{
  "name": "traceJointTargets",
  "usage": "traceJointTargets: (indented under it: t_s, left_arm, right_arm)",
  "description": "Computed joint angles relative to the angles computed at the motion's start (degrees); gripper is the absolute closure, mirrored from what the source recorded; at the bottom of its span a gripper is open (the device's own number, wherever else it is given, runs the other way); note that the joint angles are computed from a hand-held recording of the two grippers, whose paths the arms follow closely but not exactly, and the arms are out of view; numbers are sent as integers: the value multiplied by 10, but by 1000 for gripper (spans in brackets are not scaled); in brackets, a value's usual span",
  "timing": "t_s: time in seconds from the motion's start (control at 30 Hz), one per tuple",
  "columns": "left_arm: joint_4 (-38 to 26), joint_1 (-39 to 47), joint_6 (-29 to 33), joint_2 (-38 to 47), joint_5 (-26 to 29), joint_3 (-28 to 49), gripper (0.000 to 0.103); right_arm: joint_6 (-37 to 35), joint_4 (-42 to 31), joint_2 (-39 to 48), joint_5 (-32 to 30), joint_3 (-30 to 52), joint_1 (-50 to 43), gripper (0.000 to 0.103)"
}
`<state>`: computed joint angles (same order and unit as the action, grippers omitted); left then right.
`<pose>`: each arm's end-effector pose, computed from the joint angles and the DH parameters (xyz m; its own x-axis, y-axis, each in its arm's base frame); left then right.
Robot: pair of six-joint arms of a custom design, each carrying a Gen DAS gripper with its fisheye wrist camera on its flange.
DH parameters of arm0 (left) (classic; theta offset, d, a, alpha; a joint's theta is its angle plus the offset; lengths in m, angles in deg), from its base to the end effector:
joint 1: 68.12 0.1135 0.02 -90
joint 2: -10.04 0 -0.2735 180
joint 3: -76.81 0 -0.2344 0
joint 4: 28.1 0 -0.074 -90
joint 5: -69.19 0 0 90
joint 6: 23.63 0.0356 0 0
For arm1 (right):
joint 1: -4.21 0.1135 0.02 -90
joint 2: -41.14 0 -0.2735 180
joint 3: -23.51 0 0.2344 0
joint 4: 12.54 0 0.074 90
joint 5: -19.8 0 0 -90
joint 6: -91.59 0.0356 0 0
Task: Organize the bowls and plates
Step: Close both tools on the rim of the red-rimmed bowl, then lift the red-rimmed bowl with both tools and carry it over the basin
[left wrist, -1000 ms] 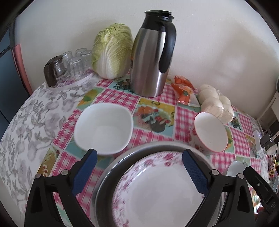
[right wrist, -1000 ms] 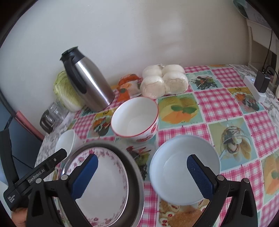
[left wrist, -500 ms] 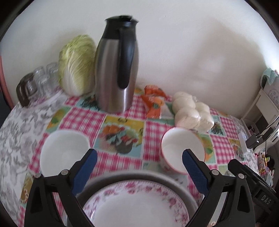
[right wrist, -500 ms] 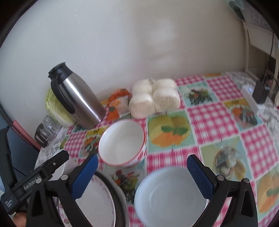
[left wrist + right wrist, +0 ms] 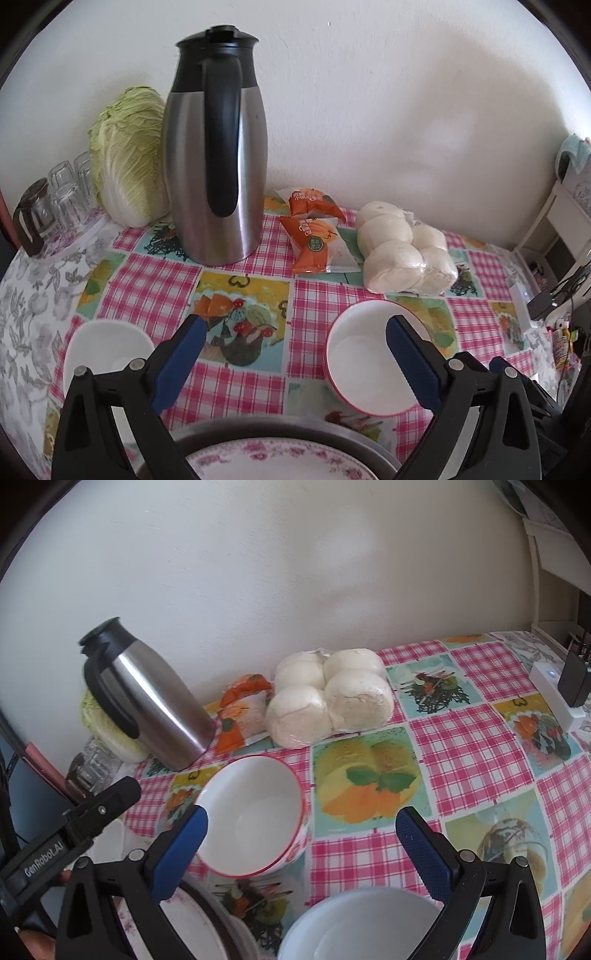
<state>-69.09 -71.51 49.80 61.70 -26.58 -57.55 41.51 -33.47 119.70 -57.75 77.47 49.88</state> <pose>0.1580 -0.0058 0.2234 -0.6971 -0.2429 -0.6745 -0.2174 0.9682 -0.1240 0.1837 0.1771 0.2064 -0.7630 0.1157 -0.6360 -0.1348 0.9338 0.3316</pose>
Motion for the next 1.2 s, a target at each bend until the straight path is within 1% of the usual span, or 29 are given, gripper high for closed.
traceJointTargets:
  t_s: [0.1,0.17,0.23,0.27,0.33,0.37,0.4,0.43,0.47,0.5,0.53,0.57,0.6,0.63,0.67,0.7,0.77,0.8,0.83,0.9,0.93,0.97,1.03,1.2]
  left_arm:
    - [11,3,3,57,10,22,5]
    - [18,13,2,97,30,34,5]
    - [6,24,4,143,55,52,5]
    - [-5,23,2,170,52,62,5]
    - [-6,14,4,198,34,67,5]
    - [-4,9,8,210,24,68,5]
    - [-1,7,9,218,20,68,6]
    - [1,8,10,224,22,67,10]
    - [5,13,11,232,33,66,21]
    - [8,17,11,240,42,65,27]
    - [10,17,11,248,48,65,37]
    - [13,14,12,255,47,64,41]
    - [14,10,13,261,46,66,42]
    - [19,4,16,268,46,63,47]
    - [23,0,16,274,48,63,54]
    - [24,-3,15,282,52,63,57]
    - [21,-6,15,298,59,68,72]
    - [20,-12,14,307,57,70,76]
    - [20,-19,15,314,53,72,81]
    - [22,-31,14,324,50,72,87]
    - [23,-38,11,325,49,70,92]
    - [24,-46,7,327,43,69,92]
    - [32,-59,6,323,29,64,93]
    - [44,-69,-4,296,45,57,94]
  right_arm:
    - [-2,11,18,-10,3,-11,0]
    - [-7,15,38,-20,10,-14,0]
    - [-8,16,60,-33,19,-19,0]
    - [-8,13,68,-35,23,-19,0]
    - [-8,3,84,-32,35,-19,2]
    - [-9,1,90,-34,38,-20,10]
    - [-8,3,95,-38,40,-22,21]
    - [-7,2,100,-42,42,-24,25]
    - [-6,2,105,-47,44,-26,32]
    - [-6,2,111,-54,46,-28,40]
    - [-5,2,118,-60,48,-30,45]
    - [-4,2,123,-63,50,-31,53]
    - [-3,2,126,-66,52,-31,57]
    - [-2,3,130,-71,52,-32,58]
    - [-2,5,134,-75,53,-33,62]
    - [-2,6,138,-82,54,-34,65]
    - [-1,5,146,-89,58,-34,68]
    - [-1,5,151,-94,60,-34,69]
    - [-1,4,155,-98,61,-34,70]
    - [-4,7,164,-108,64,-33,74]
    - [-5,11,167,-115,64,-32,75]
    - [-5,12,168,-117,64,-30,78]
    - [-6,3,170,-101,70,-22,79]
    - [0,-4,163,-90,66,-26,84]
